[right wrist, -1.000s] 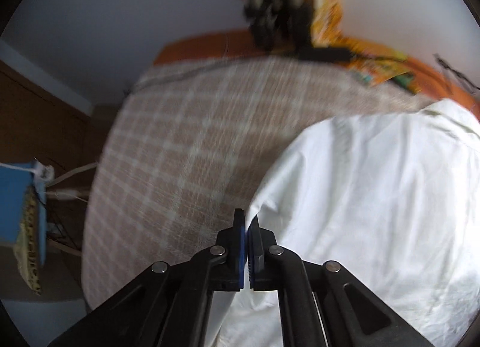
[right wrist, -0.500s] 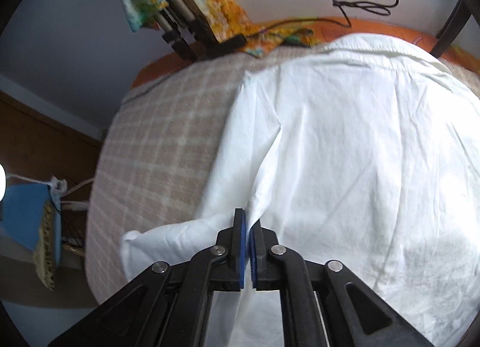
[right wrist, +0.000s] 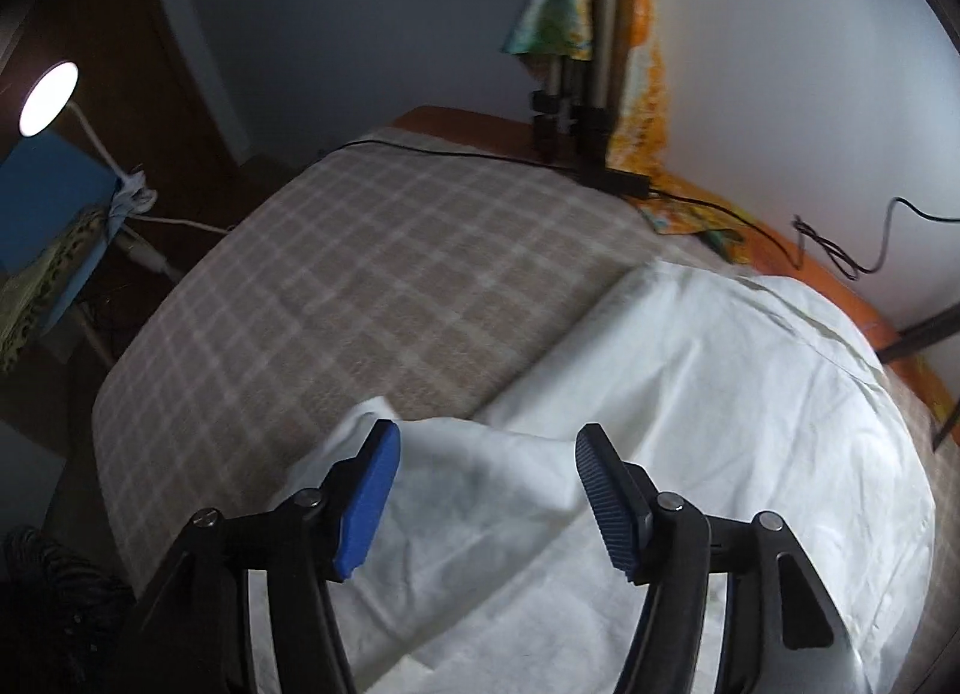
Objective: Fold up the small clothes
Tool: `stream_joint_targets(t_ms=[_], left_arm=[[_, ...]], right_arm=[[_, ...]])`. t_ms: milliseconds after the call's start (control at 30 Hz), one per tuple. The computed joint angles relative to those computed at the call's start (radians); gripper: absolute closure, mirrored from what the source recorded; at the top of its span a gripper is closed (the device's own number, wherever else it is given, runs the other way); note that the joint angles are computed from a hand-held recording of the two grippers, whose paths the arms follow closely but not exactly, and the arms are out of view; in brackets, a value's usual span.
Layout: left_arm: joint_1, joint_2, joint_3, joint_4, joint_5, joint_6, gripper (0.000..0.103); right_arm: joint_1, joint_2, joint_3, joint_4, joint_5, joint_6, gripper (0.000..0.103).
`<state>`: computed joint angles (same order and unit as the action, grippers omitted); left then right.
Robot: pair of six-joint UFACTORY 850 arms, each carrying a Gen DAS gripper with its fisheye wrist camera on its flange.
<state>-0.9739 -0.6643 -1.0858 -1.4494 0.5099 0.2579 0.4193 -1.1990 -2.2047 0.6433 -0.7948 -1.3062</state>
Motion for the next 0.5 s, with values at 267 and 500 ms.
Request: stream_joint_targets(t_ms=[267, 500], left_arm=[[0.012, -0.028, -0.014, 0.048, -0.026, -0.057, 0.076], [0.009, -0.034, 0.001, 0.140, -0.006, -0.159, 0.102]], right_arm=[[0.063, 0.025, 0.110, -0.065, 0.150, -0.098, 0.035], [0.077, -0.027, 0.039, -0.095, 0.138, -0.061, 0.035]])
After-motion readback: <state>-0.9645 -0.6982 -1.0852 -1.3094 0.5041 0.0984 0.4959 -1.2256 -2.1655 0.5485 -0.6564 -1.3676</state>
